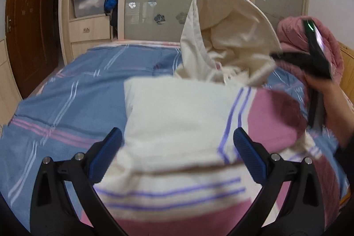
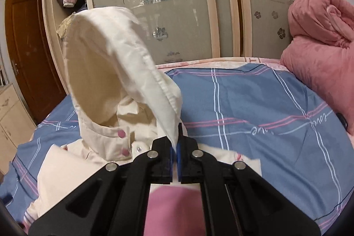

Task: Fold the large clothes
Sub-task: 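Grasp the cream hood with the right gripper and fold it down onto the jacket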

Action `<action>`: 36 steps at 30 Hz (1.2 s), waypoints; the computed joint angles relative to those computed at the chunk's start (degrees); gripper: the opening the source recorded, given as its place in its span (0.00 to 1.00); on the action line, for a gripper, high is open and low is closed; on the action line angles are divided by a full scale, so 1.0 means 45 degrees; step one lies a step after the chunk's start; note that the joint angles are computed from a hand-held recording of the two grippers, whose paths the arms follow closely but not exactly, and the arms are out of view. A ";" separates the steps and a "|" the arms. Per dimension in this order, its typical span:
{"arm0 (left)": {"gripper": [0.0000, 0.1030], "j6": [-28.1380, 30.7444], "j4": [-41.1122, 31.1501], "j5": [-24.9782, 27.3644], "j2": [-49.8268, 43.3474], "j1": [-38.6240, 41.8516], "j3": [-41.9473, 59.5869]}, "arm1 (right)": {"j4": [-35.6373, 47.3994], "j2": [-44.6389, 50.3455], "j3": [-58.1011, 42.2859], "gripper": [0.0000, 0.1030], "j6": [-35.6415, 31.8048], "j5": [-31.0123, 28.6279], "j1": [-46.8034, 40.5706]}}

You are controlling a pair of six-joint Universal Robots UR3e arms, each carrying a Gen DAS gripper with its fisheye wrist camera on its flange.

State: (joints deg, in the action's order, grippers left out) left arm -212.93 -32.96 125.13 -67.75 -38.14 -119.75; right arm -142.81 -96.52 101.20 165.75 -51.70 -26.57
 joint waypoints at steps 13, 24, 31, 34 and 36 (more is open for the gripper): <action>0.98 0.4531 -0.5347 -0.2494 -1.0404 0.4535 1.5045 | 0.1643 -0.1091 0.0893 0.02 -0.1325 0.2370 -0.1513; 0.04 0.4541 -0.5131 -0.4695 -0.8691 0.5729 1.2734 | 0.4845 -0.1997 0.1220 0.02 -0.3278 0.3207 -0.3215; 0.05 0.5994 -0.3454 -0.5655 -0.3011 0.5234 0.5197 | 0.9690 -0.4418 0.2109 0.02 -0.7470 0.3598 -0.5255; 0.07 0.5683 -0.2874 -0.6051 -0.1140 0.5040 0.2056 | 1.0249 -0.6106 0.3564 0.02 -0.9138 0.3210 -0.5923; 0.08 0.5361 -0.2252 -0.6206 -0.0405 0.4871 0.0242 | 0.9813 -0.7127 0.4761 0.02 -0.9652 0.2819 -0.6087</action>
State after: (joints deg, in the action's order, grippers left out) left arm -188.81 -43.09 97.20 -69.58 -16.22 -118.66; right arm -98.66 -128.59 122.63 122.31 -39.02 -53.96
